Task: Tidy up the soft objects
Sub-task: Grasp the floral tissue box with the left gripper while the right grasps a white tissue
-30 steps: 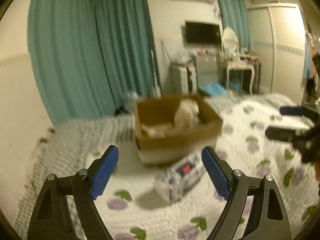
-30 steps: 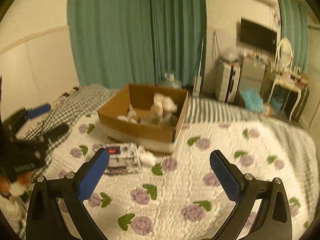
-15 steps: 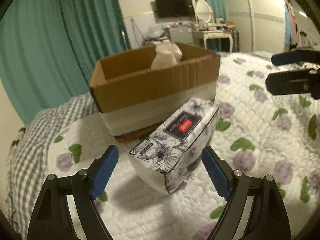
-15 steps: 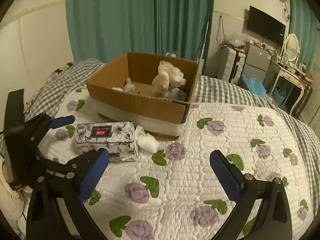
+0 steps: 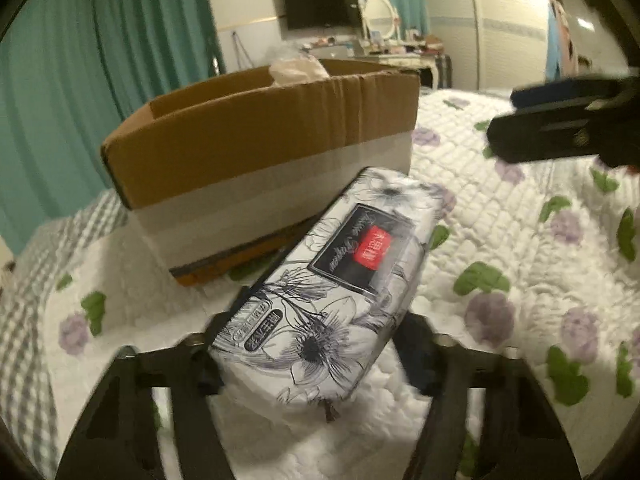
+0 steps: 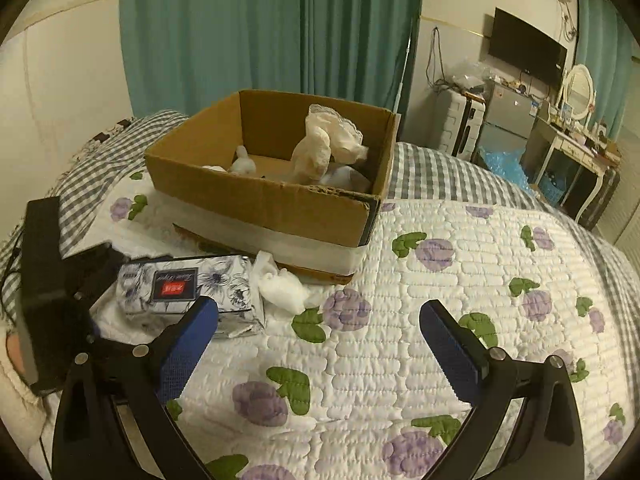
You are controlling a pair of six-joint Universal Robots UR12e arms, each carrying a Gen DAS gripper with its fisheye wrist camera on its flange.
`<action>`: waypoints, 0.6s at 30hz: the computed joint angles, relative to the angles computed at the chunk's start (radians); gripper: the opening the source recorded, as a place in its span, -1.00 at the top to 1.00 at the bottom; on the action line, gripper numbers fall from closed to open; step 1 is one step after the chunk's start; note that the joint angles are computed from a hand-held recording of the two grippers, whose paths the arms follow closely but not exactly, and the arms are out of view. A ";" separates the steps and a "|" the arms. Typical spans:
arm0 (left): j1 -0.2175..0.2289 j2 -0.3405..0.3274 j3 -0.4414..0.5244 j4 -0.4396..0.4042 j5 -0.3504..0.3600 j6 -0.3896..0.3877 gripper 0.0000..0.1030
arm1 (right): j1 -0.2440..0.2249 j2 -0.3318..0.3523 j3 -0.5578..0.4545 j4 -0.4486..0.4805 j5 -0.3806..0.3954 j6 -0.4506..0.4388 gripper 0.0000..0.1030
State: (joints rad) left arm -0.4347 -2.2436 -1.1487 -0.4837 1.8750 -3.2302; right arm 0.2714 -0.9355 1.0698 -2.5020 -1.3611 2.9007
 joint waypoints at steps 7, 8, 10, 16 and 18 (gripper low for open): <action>-0.018 0.044 -0.051 0.038 0.037 -0.137 0.09 | -0.007 0.016 -0.016 0.010 0.027 0.057 -0.97; -0.021 0.053 -0.059 0.044 0.050 -0.166 0.09 | -0.007 0.019 -0.018 0.013 0.029 0.059 -0.97; -0.031 0.067 -0.066 0.042 0.102 -0.211 0.09 | -0.004 0.028 -0.027 0.024 0.031 0.057 -0.97; -0.047 0.067 -0.048 -0.019 0.276 -0.313 0.09 | 0.009 0.068 -0.067 0.103 0.056 0.030 -0.87; -0.040 0.065 -0.043 -0.075 0.299 -0.352 0.09 | 0.014 0.082 -0.083 0.139 0.064 0.016 -0.78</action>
State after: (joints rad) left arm -0.4749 -2.1787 -1.1914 -0.5590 2.1745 -3.5824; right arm 0.2857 -0.8538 0.9872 -2.3626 -1.2969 2.9169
